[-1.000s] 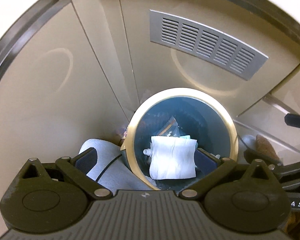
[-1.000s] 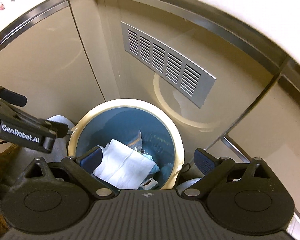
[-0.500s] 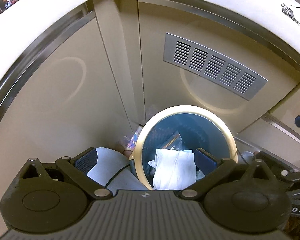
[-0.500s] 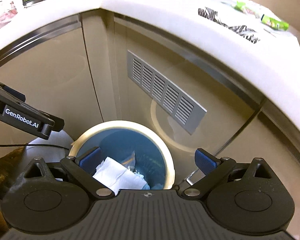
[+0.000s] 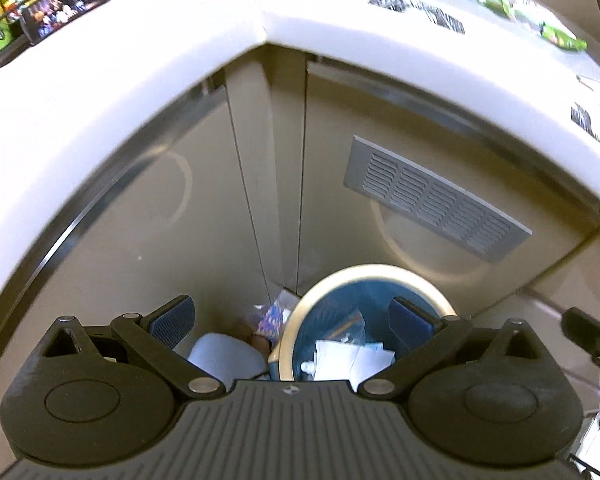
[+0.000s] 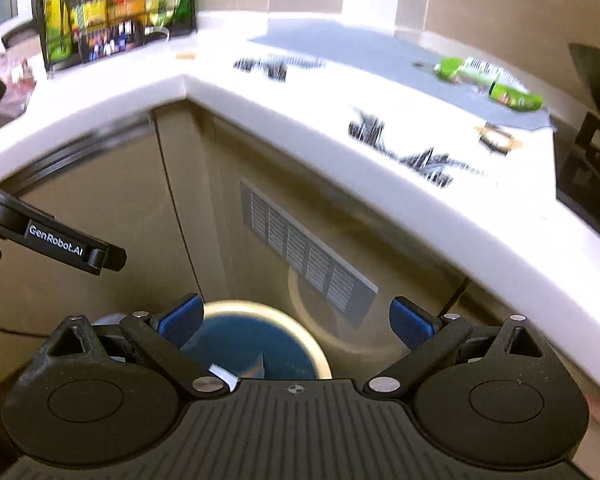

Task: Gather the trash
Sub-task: 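Raise both tools back up to the grey mat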

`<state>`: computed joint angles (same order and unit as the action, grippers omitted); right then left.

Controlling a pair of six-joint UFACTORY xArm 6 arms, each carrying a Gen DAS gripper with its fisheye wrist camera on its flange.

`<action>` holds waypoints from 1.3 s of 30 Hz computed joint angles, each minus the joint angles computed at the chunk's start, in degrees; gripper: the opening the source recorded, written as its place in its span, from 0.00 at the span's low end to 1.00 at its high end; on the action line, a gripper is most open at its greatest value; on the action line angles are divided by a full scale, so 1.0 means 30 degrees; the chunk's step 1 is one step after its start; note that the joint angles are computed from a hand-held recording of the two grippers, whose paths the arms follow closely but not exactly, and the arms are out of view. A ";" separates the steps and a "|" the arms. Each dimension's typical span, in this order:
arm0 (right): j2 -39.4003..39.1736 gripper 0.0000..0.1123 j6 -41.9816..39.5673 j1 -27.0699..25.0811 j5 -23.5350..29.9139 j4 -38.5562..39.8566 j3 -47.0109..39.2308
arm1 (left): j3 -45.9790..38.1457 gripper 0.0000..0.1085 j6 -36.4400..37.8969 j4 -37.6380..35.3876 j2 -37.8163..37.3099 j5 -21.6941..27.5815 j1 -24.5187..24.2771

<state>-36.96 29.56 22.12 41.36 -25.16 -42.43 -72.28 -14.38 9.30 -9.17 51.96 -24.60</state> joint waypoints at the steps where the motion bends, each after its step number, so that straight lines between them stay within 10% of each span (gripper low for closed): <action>1: -0.0051 0.89 0.0047 -0.0043 -0.0113 -0.0104 -0.0083 | -0.0111 0.95 -0.0010 -0.0034 0.0012 -0.0011 0.0054; 14: 0.1214 0.90 0.2323 -0.2236 -0.2343 -0.3904 -0.2196 | -0.2232 0.95 -0.0035 -0.0644 0.0909 -0.0274 0.0498; 25: 0.6625 0.91 0.9628 -0.4919 -0.2262 -1.0891 -0.6816 | -0.5091 0.95 0.0316 -0.0930 0.3094 -0.0205 0.0696; 33: 1.0388 0.91 0.9629 -0.7512 -0.4466 -0.6310 -1.0487 | -0.8017 0.95 -0.0084 -0.1217 0.5259 0.0212 0.1273; 39: 1.4964 0.92 1.4134 -0.7818 -0.2576 -0.9853 -1.6150 | -0.9937 0.95 0.0143 -0.1679 0.6609 0.0890 0.1547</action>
<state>7.93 71.96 -1.33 33.64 -54.72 -90.88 -102.09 -13.95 4.26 10.66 54.63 -19.96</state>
